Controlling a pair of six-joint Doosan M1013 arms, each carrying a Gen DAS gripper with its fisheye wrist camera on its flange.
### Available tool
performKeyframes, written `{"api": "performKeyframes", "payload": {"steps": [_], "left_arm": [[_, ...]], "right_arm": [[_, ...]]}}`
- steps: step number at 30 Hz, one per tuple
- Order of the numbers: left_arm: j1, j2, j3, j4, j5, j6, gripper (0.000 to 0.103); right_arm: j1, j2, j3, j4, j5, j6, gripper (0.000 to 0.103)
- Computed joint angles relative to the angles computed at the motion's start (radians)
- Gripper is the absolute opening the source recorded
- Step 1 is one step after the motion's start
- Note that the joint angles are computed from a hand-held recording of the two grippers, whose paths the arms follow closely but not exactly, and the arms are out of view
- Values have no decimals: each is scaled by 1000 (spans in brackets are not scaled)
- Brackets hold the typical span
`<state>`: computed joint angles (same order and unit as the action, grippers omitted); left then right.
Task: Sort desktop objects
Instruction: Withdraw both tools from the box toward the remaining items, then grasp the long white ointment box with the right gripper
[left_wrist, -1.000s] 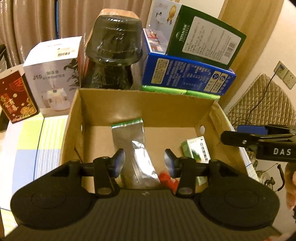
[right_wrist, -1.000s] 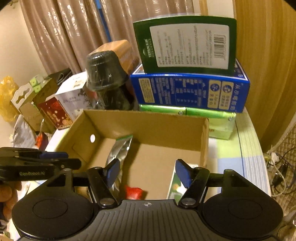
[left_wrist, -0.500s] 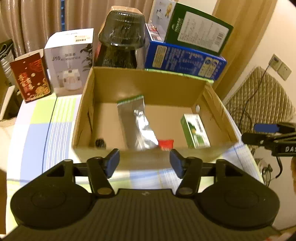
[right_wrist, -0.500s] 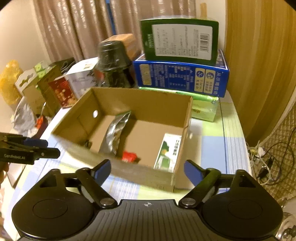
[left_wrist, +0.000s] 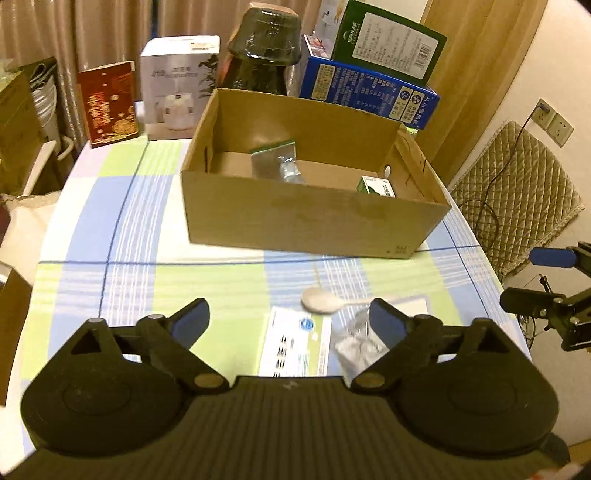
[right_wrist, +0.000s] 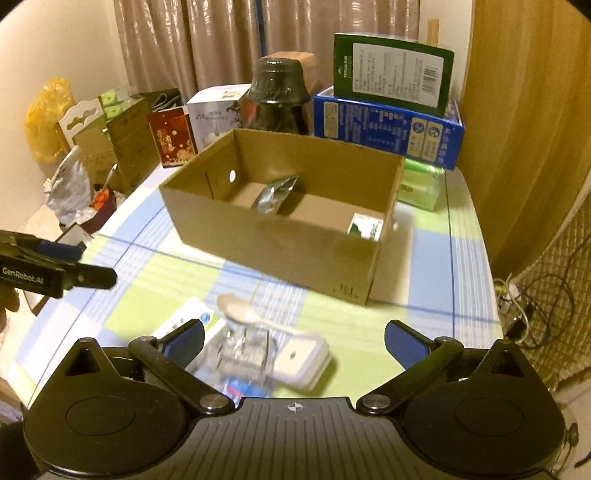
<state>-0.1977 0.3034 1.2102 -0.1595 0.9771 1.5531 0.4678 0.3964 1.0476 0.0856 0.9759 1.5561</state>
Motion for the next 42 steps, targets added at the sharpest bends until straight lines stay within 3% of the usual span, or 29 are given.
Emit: {"api": "performKeyframes", "payload": {"steps": [7, 14, 22, 35, 42], "left_arm": [[-44, -91, 122, 167, -78, -13, 102], [-89, -158, 247, 267, -151, 18, 102], [-88, -177, 322, 189, -175, 90, 102], [-60, -184, 367, 95, -189, 93, 101], [-62, -174, 358, 83, -151, 114, 101]], "right_arm": [[3, -83, 145, 0, -83, 70, 101], [21, -149, 279, -26, -160, 110, 101], [39, -190, 380, -1, -236, 24, 101], [32, -172, 388, 72, -211, -39, 101], [24, -131, 329, 120, -104, -100, 97]]}}
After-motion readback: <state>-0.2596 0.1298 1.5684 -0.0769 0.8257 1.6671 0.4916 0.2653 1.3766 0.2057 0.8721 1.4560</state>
